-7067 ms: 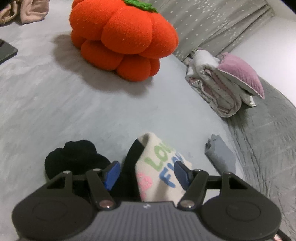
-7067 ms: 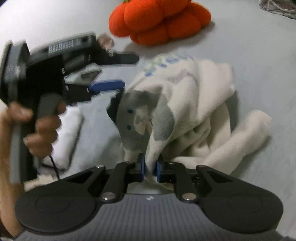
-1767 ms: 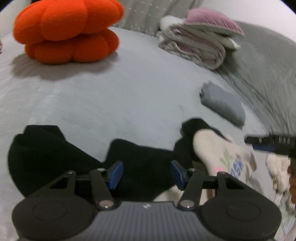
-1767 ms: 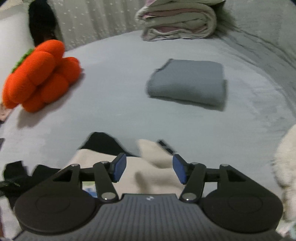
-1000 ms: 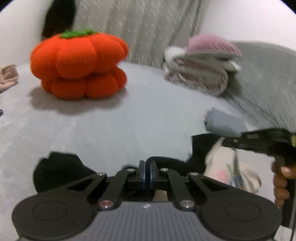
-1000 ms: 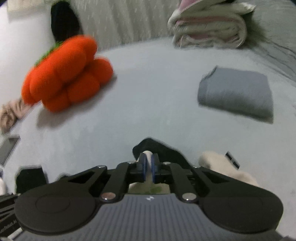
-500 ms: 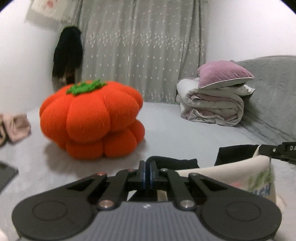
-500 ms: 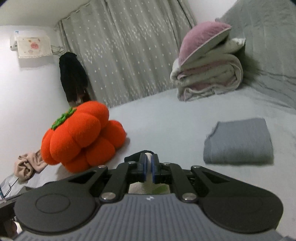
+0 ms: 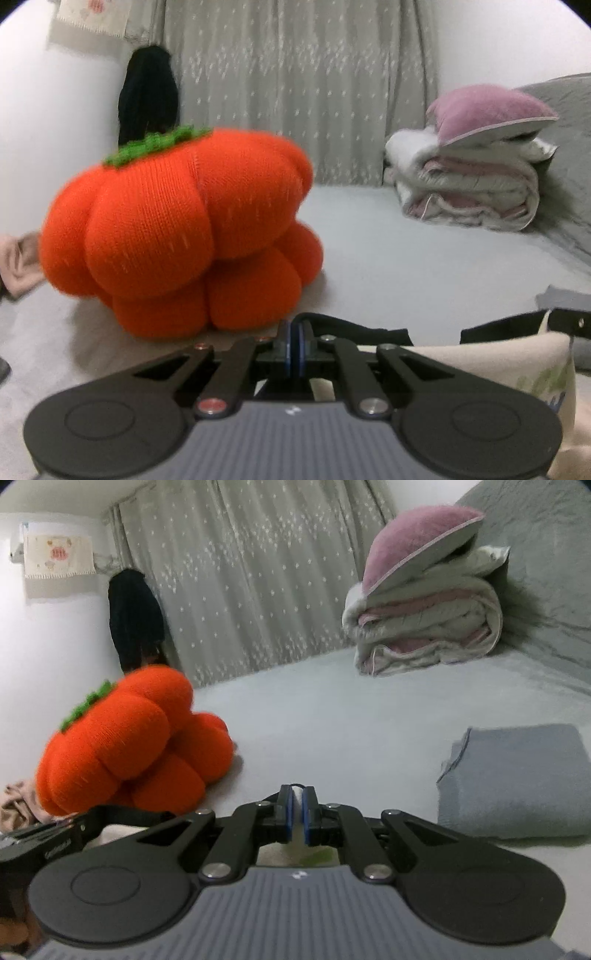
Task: Fold clothes
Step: 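Lay the sweatshirt flat and open both grippers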
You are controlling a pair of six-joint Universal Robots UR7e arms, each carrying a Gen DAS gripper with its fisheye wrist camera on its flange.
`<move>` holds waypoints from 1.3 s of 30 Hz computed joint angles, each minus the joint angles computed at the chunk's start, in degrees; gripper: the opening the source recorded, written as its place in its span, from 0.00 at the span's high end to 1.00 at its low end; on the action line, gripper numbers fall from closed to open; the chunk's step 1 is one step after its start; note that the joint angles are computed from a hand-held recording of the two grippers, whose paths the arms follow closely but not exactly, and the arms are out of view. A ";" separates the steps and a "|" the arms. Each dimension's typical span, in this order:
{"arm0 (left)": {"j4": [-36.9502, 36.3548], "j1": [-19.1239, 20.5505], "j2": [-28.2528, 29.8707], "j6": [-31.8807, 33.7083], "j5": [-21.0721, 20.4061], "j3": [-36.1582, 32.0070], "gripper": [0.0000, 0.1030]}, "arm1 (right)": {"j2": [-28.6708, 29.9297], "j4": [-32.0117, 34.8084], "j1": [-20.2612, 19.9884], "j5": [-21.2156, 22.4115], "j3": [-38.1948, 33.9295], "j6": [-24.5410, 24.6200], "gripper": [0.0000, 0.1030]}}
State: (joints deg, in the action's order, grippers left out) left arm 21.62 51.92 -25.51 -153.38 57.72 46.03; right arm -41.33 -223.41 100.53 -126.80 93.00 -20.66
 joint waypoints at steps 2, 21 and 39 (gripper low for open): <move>0.34 0.28 1.33 0.29 -0.76 -1.01 0.96 | 0.47 0.67 -0.84 0.16 0.04 0.67 0.94; 6.17 -2.11 -3.85 -4.82 -4.38 6.20 0.41 | -2.57 0.79 0.02 1.19 6.42 7.84 0.59; 23.50 -2.62 -13.31 -24.11 3.70 15.31 0.34 | -9.52 -1.29 5.28 -10.00 18.89 16.75 0.59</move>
State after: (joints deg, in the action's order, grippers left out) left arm 45.12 49.30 -38.82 -177.49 61.42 61.34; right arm -50.85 -224.70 105.81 -136.80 111.89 -3.90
